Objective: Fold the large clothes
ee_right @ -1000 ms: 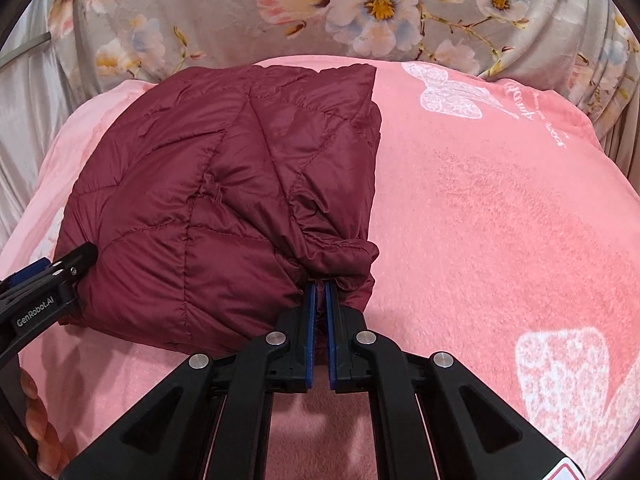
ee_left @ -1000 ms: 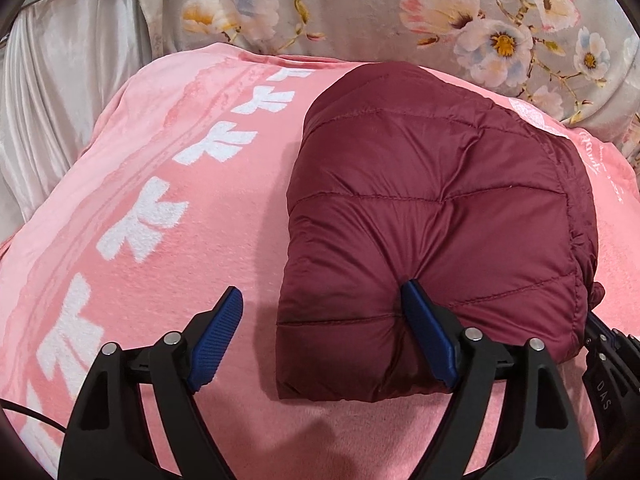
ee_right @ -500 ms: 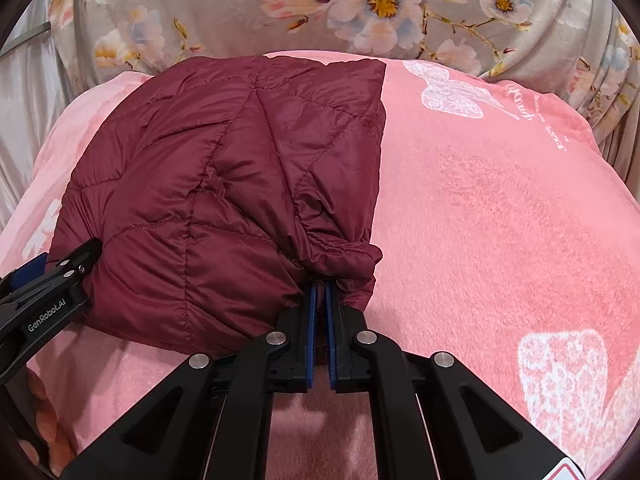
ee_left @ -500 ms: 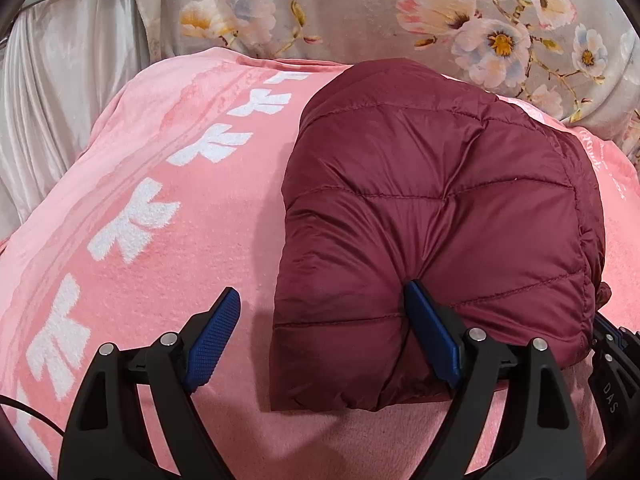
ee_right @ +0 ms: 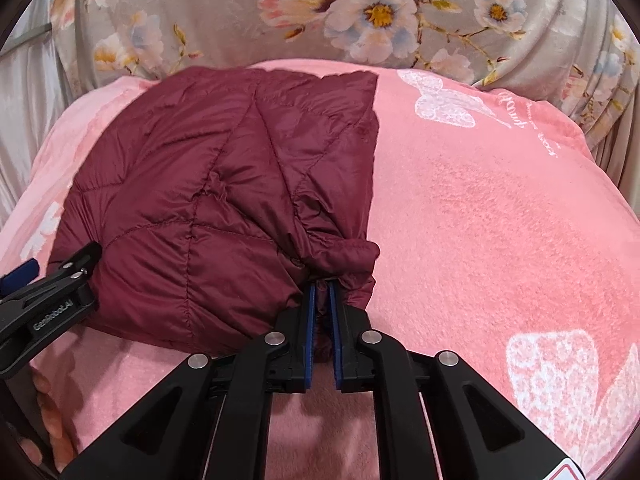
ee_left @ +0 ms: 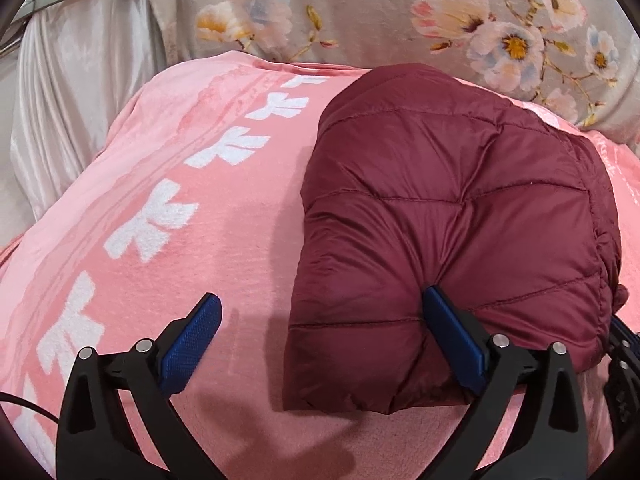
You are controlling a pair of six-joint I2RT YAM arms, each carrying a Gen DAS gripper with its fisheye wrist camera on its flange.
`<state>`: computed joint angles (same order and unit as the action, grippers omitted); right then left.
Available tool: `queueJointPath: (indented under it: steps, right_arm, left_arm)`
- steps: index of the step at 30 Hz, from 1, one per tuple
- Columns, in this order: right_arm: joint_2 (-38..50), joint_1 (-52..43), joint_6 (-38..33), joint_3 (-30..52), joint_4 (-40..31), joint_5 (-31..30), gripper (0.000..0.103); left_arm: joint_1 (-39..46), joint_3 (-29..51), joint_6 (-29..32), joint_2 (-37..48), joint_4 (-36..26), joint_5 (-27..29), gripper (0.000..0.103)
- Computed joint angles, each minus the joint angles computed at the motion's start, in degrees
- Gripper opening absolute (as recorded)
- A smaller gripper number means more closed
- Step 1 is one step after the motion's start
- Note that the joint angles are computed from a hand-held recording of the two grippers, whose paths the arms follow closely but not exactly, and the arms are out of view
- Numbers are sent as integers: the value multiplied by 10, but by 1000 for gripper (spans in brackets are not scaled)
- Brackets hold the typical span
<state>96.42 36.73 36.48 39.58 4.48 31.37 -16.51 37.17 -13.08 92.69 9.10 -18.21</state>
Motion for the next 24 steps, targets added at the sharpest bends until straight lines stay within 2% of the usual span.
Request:
queueJointPath:
  steps: [2, 3, 4, 6, 10, 14, 19, 24]
  right_arm:
    - [-38, 20, 30, -36, 11, 8, 30]
    - [-67, 39, 46, -63, 19, 20, 44]
    - [-98, 62, 52, -93, 28, 35, 54]
    - [-145, 106, 57, -131, 20, 70, 61]
    - [-189, 216, 130, -166, -70, 169, 74]
    - [-218, 253, 209, -181, -129, 204, 82]
    - [-204, 202, 194, -179, -121, 150, 82]
    - [-165, 224, 213, -151, -152, 173, 83]
  left_arm:
    - [-1, -23, -5, -28, 9, -3, 98]
    - [-3, -38, -7, -44, 13, -4, 98]
    - [-7, -56, -11, -65, 15, -6, 98]
    - [-16, -90, -25, -111, 10, -7, 98]
    - [-49, -148, -56, -200, -29, -10, 98]
    - [-109, -176, -83, -248, -65, -54, 98]
    - [-148, -176, -98, -248, -78, -101, 98]
    - [-152, -172, -106, -238, -79, -110, 98]
